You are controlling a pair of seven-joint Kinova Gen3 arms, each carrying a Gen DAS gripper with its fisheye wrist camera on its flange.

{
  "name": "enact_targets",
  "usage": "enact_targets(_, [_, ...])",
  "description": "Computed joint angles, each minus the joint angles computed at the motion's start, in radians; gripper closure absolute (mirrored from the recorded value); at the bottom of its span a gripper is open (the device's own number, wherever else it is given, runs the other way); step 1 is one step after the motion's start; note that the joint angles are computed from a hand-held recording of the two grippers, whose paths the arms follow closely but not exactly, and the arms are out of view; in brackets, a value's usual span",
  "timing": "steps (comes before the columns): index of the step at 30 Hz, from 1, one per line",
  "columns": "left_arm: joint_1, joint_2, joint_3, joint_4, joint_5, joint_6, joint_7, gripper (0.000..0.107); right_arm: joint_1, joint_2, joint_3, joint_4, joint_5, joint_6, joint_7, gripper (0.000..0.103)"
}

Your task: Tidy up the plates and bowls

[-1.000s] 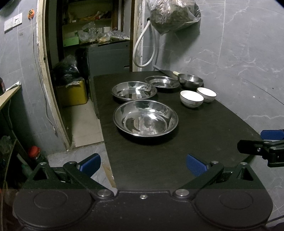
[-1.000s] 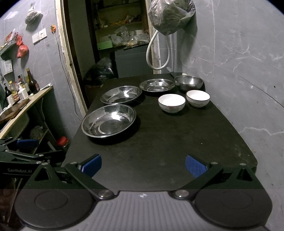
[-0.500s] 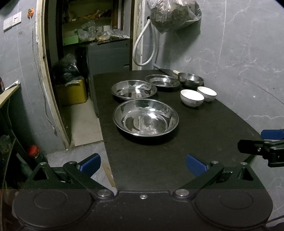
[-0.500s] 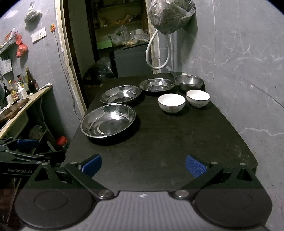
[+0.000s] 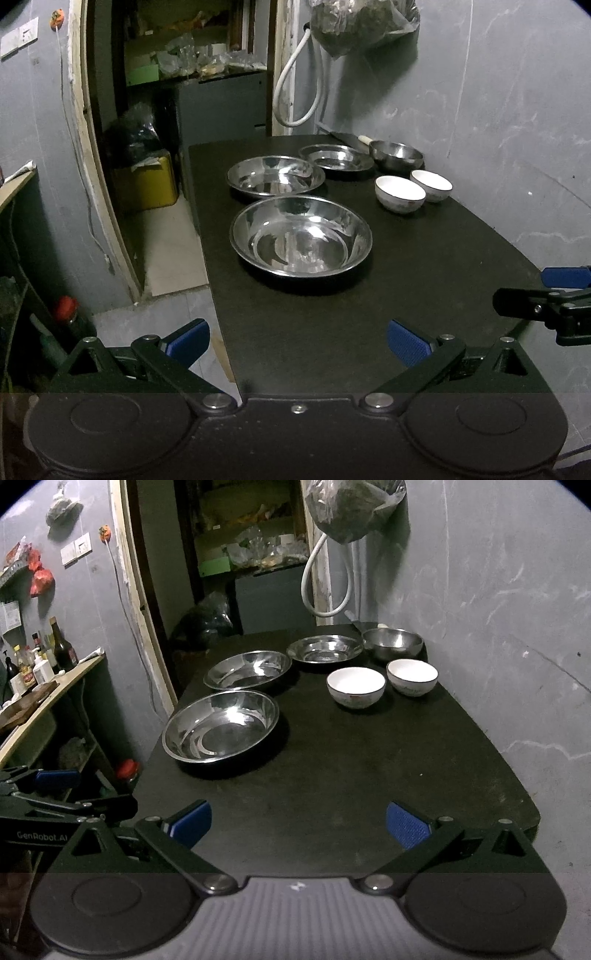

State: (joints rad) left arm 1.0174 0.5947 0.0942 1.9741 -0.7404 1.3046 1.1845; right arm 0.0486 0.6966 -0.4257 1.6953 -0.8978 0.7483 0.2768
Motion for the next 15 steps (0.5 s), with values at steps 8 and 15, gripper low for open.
enact_targets(8, [-0.045,-0.025,-0.003,0.041,-0.016,-0.078,-0.035,0.005,-0.039,0.018,0.008,-0.028,0.038,-0.018,-0.044,0.000])
enact_targets(15, [-0.107,-0.060,-0.022,0.084,0.007,-0.127,-0.045,0.005,-0.088,0.064,-0.004,-0.111,0.093,-0.014,-0.096,0.000])
